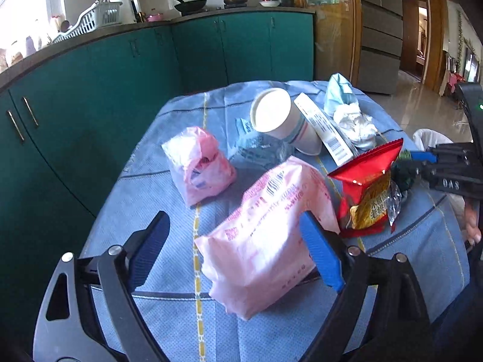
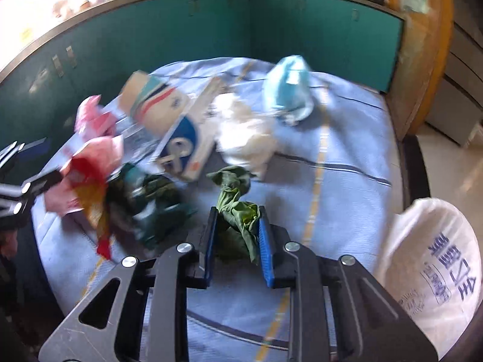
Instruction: Collect trash
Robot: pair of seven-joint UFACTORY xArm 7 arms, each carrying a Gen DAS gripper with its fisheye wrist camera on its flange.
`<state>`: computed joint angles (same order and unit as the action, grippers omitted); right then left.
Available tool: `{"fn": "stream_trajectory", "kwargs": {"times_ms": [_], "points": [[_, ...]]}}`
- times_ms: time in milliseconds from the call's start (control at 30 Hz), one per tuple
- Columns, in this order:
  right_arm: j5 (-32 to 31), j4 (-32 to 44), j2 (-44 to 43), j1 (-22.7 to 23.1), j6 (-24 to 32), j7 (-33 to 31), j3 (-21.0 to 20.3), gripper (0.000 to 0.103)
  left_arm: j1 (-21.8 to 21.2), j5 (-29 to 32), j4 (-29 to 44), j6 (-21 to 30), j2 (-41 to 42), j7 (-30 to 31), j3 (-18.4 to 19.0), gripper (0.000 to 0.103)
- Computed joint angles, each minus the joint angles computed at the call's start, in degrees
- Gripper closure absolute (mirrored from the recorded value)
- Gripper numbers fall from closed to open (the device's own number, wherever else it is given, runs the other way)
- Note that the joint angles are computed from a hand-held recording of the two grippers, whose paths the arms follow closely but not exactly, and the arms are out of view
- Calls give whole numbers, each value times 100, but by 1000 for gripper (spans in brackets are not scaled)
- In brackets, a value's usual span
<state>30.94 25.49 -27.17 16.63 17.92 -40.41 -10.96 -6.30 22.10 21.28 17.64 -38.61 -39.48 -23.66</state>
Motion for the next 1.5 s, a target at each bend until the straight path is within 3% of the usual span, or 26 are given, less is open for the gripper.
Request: {"fn": "stream_trajectory", "kwargs": {"times_ms": [67, 133, 267, 367, 433, 600, 700, 800, 1033, 1300, 1500], "points": [[-107, 34, 61, -181, -5, 231, 114, 76, -207, -120, 12, 75, 119, 156, 165, 14], [-201, 37, 100, -290, -101, 459, 242, 69, -375, -249, 45, 176, 234, 264, 278, 14], [-95, 13, -31, -93, -193, 405, 36, 60, -901, -617, 130, 417, 463, 615, 564, 14], [-75, -47, -138, -28, -290, 365, -59, 49, -1315, -870, 5, 279, 324, 1005, 779, 14], [-112, -67, -187, -22, -294, 400, -77, 48, -1470, -975, -96, 153, 114, 1193, 796, 14], [-243, -150, -297, -82, -253, 487, -88, 46, -1069, -778, -98, 216, -190, 1091, 358, 11], [-329, -194, -333, -71, -294, 529, -53, 38, -1073, -890, -21, 283, -48, 1147, 539, 9], [-450, -194, -268, -79, -353, 618, 19, 36, -1260, -1182, 26, 137, 269, 1333, 846, 9], [-894, -272, -168, -384, -484, 1027, 287, 36, -1283, -1378, 117, -34, 812, 1422, 853, 9], [-1536, -342, -44, -636, -633, 1486, 563, 36, -836, -930, 385, 88, 1128, 1010, 427, 8], [-1581, -339, -14, -335, -603, 1451, 378, 36, -886, -785, 339, 108, 1078, 876, 517, 18]]}}
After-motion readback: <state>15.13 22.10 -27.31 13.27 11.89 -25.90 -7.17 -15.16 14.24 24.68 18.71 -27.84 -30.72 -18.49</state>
